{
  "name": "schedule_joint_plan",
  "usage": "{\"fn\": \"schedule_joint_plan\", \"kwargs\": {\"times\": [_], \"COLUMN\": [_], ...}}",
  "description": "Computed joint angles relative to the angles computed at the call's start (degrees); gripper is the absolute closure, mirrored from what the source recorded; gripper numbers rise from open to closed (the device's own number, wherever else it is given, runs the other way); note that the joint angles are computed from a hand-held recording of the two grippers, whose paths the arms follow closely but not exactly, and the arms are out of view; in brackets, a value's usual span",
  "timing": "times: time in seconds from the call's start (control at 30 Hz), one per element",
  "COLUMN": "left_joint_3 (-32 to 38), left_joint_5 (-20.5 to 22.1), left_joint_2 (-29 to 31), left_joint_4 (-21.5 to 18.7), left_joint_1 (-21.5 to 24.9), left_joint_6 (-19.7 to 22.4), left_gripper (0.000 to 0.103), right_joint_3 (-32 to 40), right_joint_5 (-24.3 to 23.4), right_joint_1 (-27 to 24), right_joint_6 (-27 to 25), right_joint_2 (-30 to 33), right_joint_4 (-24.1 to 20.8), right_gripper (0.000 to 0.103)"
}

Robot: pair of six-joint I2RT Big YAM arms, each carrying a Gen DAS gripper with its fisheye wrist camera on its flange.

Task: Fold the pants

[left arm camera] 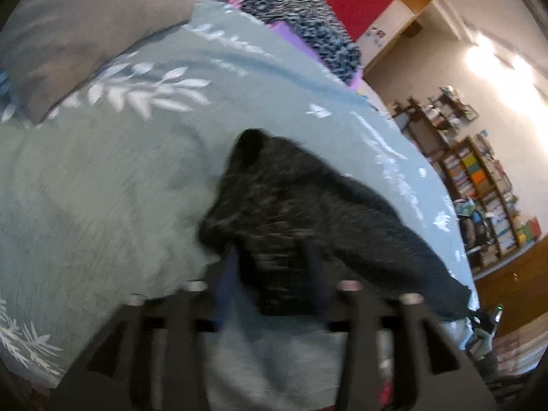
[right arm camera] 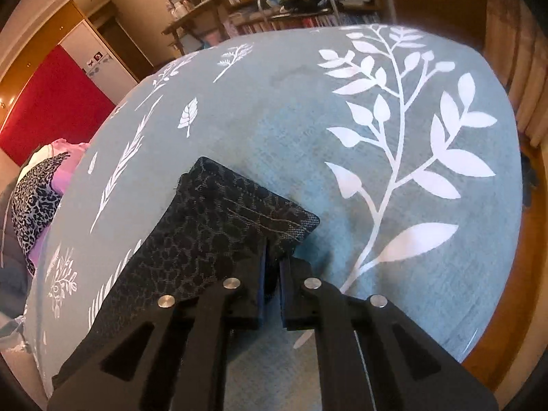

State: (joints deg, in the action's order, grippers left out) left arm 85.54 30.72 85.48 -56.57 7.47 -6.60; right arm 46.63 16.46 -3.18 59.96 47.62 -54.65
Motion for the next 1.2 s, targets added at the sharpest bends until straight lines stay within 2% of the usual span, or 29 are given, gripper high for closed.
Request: {"fn": "schedule_joint_plan", "kwargs": {"times": [0.03, 0.07, 0.13, 0.2, 0.27, 0.37, 0.43, 0.53, 0.63, 0.8, 0.9, 0.93, 1.03, 1.07, 1.13, 1.2], "left_joint_3": [-0.7, -1.0, -1.6, -1.6, -1.3, -1.3, -1.5, -1.2, -1.2, -1.8, -1.7, -1.8, -2.3, -2.5, -2.6, -2.6], "left_joint_5": [0.7, 1.5, 1.7, 0.3, -1.2, -1.6, -0.4, 4.3, 7.2, 11.2, 13.1, 13.2, 15.3, 15.6, 16.9, 17.9], "left_joint_2": [-0.1, -0.2, -0.9, -1.7, -2.3, -3.3, -3.9, -3.9, -4.2, -5.3, -4.9, -4.8, -4.4, -4.4, -4.0, -3.4], "left_joint_4": [0.8, 1.2, 1.9, 1.6, 0.5, -0.4, -0.4, -2.5, -3.9, -3.7, -3.0, -2.5, -1.1, -0.7, 0.6, 1.2], "left_joint_1": [0.6, 1.0, 1.2, 1.0, 0.9, 1.9, 2.9, 3.7, 2.9, 0.7, -0.1, -0.2, -0.1, -0.1, -0.4, -0.6], "left_joint_6": [-0.4, -0.7, -0.8, 0.8, 2.2, 3.4, 2.3, -0.5, -1.1, -2.8, -6.7, -8.2, -12.0, -12.8, -15.3, -17.2], "left_gripper": [0.051, 0.051, 0.050, 0.045, 0.032, 0.029, 0.029, 0.029, 0.029, 0.029, 0.027, 0.023, 0.021, 0.019, 0.019, 0.019], "right_joint_3": [0.9, 1.7, 3.2, 4.8, 6.5, 9.5, 11.5, 14.5, 18.5, 25.0, 26.1, 26.4, 26.6, 26.5, 26.9, 27.2], "right_joint_5": [1.0, 2.6, 6.6, 11.1, 14.2, 16.4, 16.8, 13.4, 8.9, 2.3, -1.4, -2.7, -3.1, -4.1, -4.5, -3.4], "right_joint_1": [0.5, 1.2, 2.3, 4.5, 8.2, 15.4, 20.0, 26.6, 31.5, 40.4, 43.1, 43.6, 44.3, 44.2, 44.3, 45.0], "right_joint_6": [0.5, 1.5, 3.8, 5.5, 5.5, 2.1, 0.1, -6.2, -12.9, -26.8, -27.8, -27.7, -28.1, -28.4, -29.6, -31.5], "right_joint_2": [0.3, 0.6, 0.5, -0.5, -0.7, 1.8, 4.6, 9.7, 15.7, 25.1, 28.2, 29.0, 30.1, 30.1, 30.5, 31.6], "right_joint_4": [-1.7, -3.4, -7.1, -10.5, -12.5, -12.3, -10.3, -3.9, 1.6, 6.9, 8.1, 8.1, 9.0, 9.5, 9.0, 8.3], "right_gripper": [0.083, 0.067, 0.049, 0.048, 0.048, 0.048, 0.048, 0.048, 0.048, 0.048, 0.046, 0.046, 0.045, 0.042, 0.037, 0.037]}}
